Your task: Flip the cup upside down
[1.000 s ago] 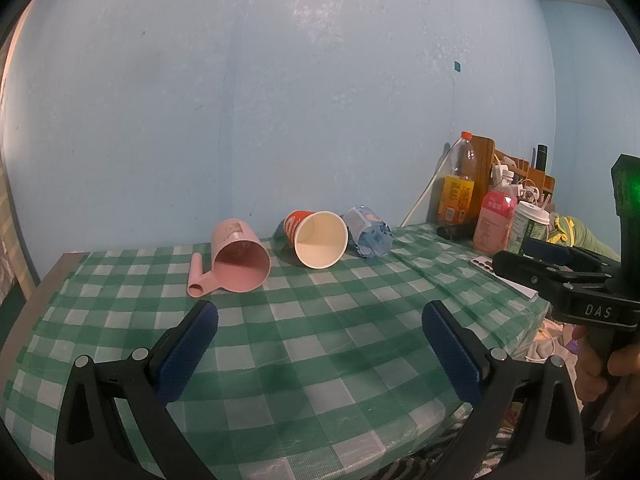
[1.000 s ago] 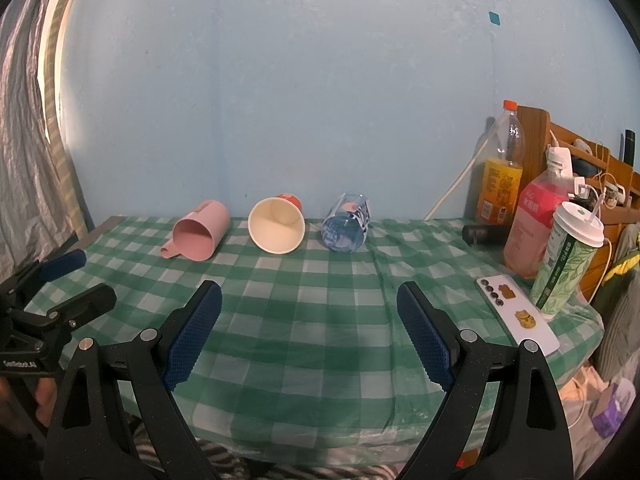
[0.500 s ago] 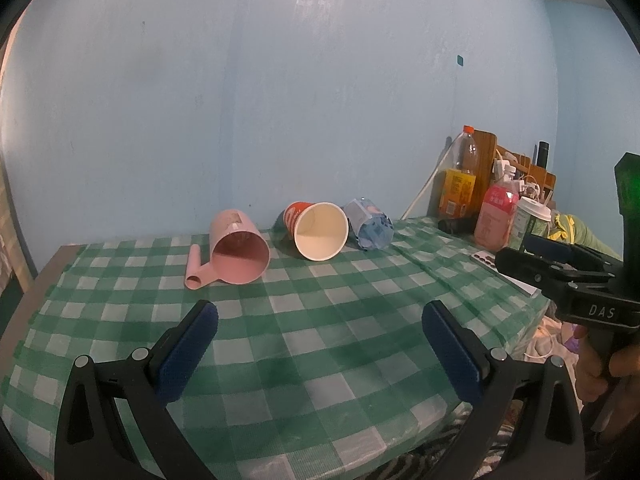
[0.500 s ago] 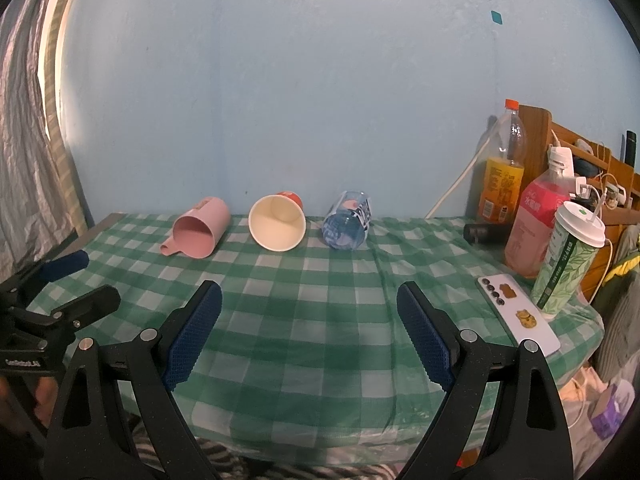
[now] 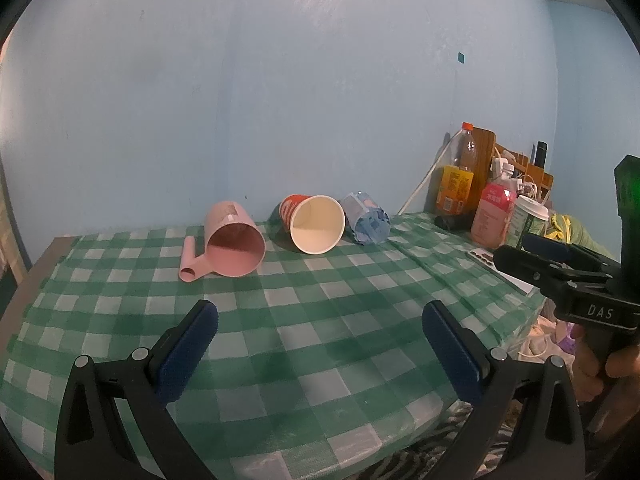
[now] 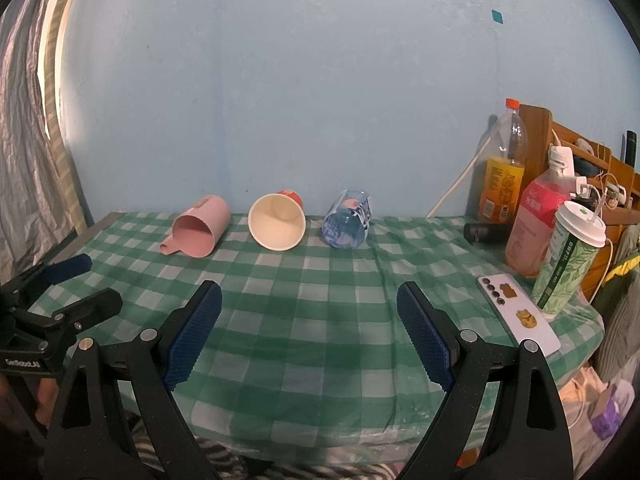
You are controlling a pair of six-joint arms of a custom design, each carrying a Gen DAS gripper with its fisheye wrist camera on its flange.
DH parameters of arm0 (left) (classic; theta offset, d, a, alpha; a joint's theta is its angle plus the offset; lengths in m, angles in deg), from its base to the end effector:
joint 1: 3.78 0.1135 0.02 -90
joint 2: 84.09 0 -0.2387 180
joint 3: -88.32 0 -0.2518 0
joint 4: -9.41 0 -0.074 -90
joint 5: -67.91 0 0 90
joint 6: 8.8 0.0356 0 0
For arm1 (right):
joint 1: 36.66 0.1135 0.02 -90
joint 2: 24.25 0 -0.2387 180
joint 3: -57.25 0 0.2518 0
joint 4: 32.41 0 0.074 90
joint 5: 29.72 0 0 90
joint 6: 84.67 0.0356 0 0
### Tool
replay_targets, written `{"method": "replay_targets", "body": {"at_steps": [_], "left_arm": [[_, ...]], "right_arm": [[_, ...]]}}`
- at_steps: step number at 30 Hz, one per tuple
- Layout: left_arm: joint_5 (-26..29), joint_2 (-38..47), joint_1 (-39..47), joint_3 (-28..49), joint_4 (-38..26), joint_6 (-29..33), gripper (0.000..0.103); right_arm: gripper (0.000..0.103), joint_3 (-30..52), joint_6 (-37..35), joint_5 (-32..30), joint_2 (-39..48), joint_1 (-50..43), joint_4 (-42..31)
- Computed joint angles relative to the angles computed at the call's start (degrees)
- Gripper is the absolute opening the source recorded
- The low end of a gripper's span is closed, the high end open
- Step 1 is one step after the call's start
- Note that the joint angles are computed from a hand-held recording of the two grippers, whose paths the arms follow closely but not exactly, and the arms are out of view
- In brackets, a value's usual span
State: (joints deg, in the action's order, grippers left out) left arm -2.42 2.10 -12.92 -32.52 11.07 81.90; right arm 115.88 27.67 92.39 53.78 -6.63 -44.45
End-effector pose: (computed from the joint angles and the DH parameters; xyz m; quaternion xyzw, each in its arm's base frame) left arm 0.3196 -0.0635 0.1912 0.1624 0.8218 -0.1827 0.5147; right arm 0.2665 0.1322 0.2090 0.0787 0.8454 -0.0091 0.5282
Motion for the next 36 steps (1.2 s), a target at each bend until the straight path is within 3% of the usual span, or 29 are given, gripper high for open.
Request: {"method": "replay_targets", "body": {"at_steps": [10,18,23,31,36], "left_arm": [[0.4,0.8,-0.1,1.2,-1.9,0.4,0.103],[-1.0,4.9,-0.5,8.1,-6.9,0.2,0.103],[2.6,11.2,0.7,19.0,-15.6,0.2,0.103],[0.7,20.7,-0.1,38.1,-27.9,0.9,0.103],[0.0,29.2,-1.4,55.1,-39.2,0.3,0.103]], "right_arm": [[0.088,-0.2,-0.2,-1.0,0.6,-0.6,0.4],[0.088,3.0,-0.1,-6.9,3.1,-4.4,-1.1],[0.088,7.7,-1.3,-8.7,5.6,-7.1,-3.9],[0.088,18.1,-3.2,-15.8,11.3,-12.9,-9.4],[0.088,26.8,-3.3,-21.4,16.9,-16.9,-14.1]]}}
